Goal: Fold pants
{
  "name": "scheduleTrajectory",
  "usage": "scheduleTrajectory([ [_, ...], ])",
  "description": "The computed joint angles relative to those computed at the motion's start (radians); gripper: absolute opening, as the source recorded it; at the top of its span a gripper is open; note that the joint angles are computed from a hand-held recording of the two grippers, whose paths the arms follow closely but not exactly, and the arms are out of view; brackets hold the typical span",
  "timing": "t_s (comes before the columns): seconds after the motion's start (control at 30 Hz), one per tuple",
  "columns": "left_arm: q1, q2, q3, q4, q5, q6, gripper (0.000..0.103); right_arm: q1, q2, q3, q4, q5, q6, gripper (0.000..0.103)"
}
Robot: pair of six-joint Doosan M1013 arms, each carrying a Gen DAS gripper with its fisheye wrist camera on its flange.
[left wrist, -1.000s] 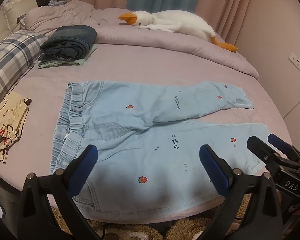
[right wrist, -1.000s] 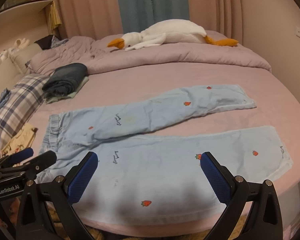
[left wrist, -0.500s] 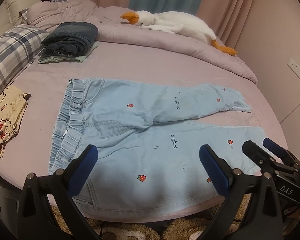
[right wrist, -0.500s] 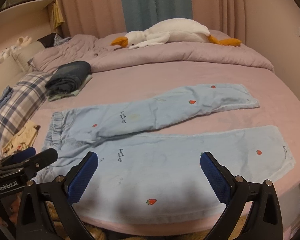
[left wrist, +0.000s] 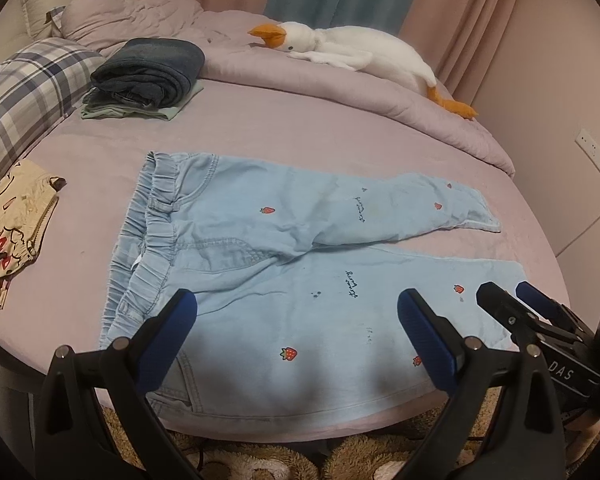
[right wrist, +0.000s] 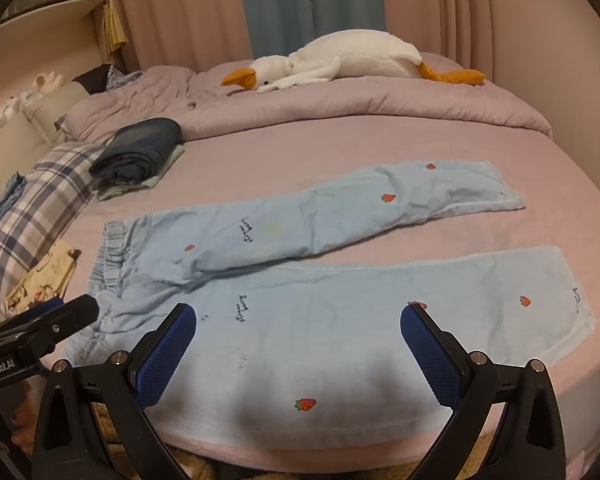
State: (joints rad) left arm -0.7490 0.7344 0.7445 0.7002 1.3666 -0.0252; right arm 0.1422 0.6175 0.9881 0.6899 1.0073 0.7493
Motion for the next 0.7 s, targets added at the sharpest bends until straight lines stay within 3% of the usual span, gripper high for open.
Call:
scheduleTrajectory([
  [0.7, 0.002, 0.005, -0.007, -0.015, -0.021, 0.039, 0.1, -0.002, 0.015, -0.024, -0.018, 0.01, 0.037, 0.102],
])
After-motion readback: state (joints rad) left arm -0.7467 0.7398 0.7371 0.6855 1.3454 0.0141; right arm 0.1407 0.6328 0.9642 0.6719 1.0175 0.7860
